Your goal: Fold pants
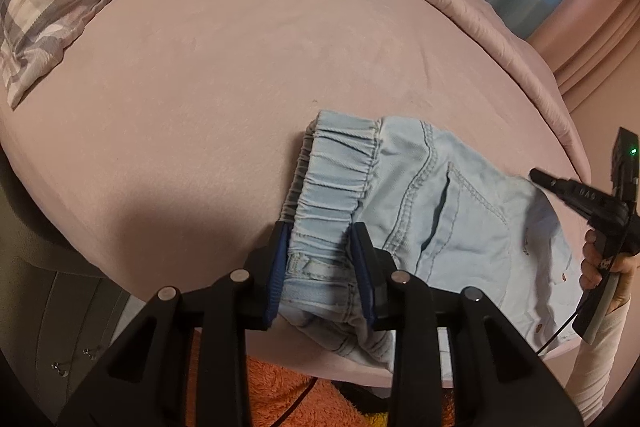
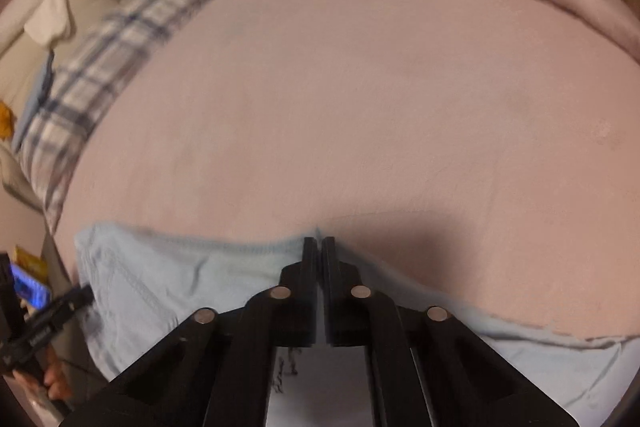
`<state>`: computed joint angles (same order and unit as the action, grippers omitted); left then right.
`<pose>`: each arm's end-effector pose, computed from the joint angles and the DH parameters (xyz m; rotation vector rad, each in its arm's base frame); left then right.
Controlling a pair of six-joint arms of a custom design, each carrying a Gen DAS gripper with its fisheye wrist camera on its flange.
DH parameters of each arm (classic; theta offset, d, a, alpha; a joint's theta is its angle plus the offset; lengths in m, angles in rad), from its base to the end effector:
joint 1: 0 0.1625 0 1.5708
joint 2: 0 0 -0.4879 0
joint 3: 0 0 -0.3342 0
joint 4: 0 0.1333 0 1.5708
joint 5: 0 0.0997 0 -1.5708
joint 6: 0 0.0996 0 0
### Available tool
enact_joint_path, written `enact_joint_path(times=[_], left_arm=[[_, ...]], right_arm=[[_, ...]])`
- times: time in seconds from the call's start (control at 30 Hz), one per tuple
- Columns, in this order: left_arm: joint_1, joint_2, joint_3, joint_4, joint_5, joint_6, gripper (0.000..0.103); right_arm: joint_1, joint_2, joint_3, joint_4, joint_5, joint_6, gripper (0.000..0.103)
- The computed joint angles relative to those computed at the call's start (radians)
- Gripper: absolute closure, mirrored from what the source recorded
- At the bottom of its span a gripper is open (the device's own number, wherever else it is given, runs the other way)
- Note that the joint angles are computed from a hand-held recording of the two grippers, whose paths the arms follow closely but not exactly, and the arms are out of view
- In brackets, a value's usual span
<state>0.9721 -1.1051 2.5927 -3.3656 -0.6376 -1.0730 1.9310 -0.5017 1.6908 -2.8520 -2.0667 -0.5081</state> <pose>-0.0266 -0.4175 0.2390 -0.7680 2.3570 -1.1801 0.3129 -0.5870 0.0089 1.0824 -2.4077 0.0719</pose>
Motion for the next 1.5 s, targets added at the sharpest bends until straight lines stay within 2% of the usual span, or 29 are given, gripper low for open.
enact_joint_path(times=[0.1, 0.13, 0.23, 0.3, 0.37, 0.4, 0.43, 0.5, 0.57, 0.6, 0.7, 0.73, 0.83, 0.9, 0.97, 1.03, 1.13, 1.3, 1.37, 1.5], left_arm=[[-0.008, -0.013, -0.012, 0.06, 0.004, -0.025, 0.07], [-0.012, -0.021, -0.014, 0.08, 0.006, -0.034, 0.069], [-0.034, -0.053, -0.022, 0.153, 0.026, -0.083, 0.068], [-0.066, -0.076, -0.014, 0.172, 0.06, -0.107, 0.066], [-0.11, -0.108, -0.021, 0.249, 0.123, -0.154, 0.056], [-0.124, -0.11, -0.026, 0.247, 0.144, -0.15, 0.051], [-0.141, -0.106, -0.029, 0.204, 0.159, -0.112, 0.051], [-0.141, -0.071, -0.038, 0.039, 0.134, 0.042, 0.053], [-0.12, -0.025, -0.073, -0.098, 0.087, 0.191, 0.065], [-0.1, 0.001, -0.103, -0.138, 0.059, 0.249, 0.073], [-0.018, 0.058, -0.201, -0.153, -0.054, 0.353, 0.082], [0.012, 0.07, -0.238, -0.096, -0.083, 0.344, 0.084], [0.06, 0.106, -0.289, -0.008, -0.106, 0.331, 0.086], [0.101, 0.129, -0.307, 0.019, -0.139, 0.325, 0.087], [0.115, 0.139, -0.304, 0.018, -0.128, 0.312, 0.099], [0.122, 0.134, -0.29, -0.017, -0.147, 0.308, 0.1], [0.126, 0.13, -0.286, -0.026, -0.161, 0.309, 0.1], [0.1, 0.144, -0.295, 0.02, -0.1, 0.283, 0.1], [0.104, 0.143, -0.299, 0.017, -0.101, 0.273, 0.1], [0.098, 0.134, -0.302, 0.035, -0.092, 0.247, 0.1]], right_arm=[[0.019, 0.012, 0.015, -0.141, -0.022, -0.025, 0.103], [0.02, 0.015, 0.01, -0.141, -0.024, -0.026, 0.103], [0.006, -0.002, -0.004, -0.043, -0.002, 0.029, 0.103], [0.004, -0.014, 0.014, -0.057, -0.015, 0.027, 0.103], [0.003, -0.03, 0.035, -0.063, -0.008, 0.016, 0.103], [0.004, -0.039, 0.037, -0.048, -0.003, 0.016, 0.103], [0.004, -0.046, 0.043, -0.042, 0.001, 0.013, 0.103], [0.012, -0.046, 0.058, -0.059, -0.007, 0.003, 0.103], [0.014, -0.051, 0.076, -0.068, -0.006, -0.002, 0.103], [0.015, -0.052, 0.084, -0.066, 0.0, 0.004, 0.103], [0.013, -0.05, 0.106, -0.067, 0.018, -0.009, 0.103], [0.014, -0.047, 0.114, -0.08, 0.01, -0.02, 0.103], [0.008, -0.027, 0.122, -0.105, -0.015, -0.015, 0.103], [0.003, -0.009, 0.119, -0.129, -0.063, -0.013, 0.103], [-0.003, 0.008, 0.122, -0.189, -0.116, -0.042, 0.103], [-0.019, 0.001, 0.138, -0.248, -0.116, -0.061, 0.103], [-0.05, -0.034, 0.151, -0.27, -0.096, -0.031, 0.103], [-0.091, -0.08, 0.169, -0.332, -0.115, -0.001, 0.103], [-0.11, -0.104, 0.173, -0.327, -0.108, 0.025, 0.103], [-0.127, -0.13, 0.198, -0.424, -0.163, 0.032, 0.103]])
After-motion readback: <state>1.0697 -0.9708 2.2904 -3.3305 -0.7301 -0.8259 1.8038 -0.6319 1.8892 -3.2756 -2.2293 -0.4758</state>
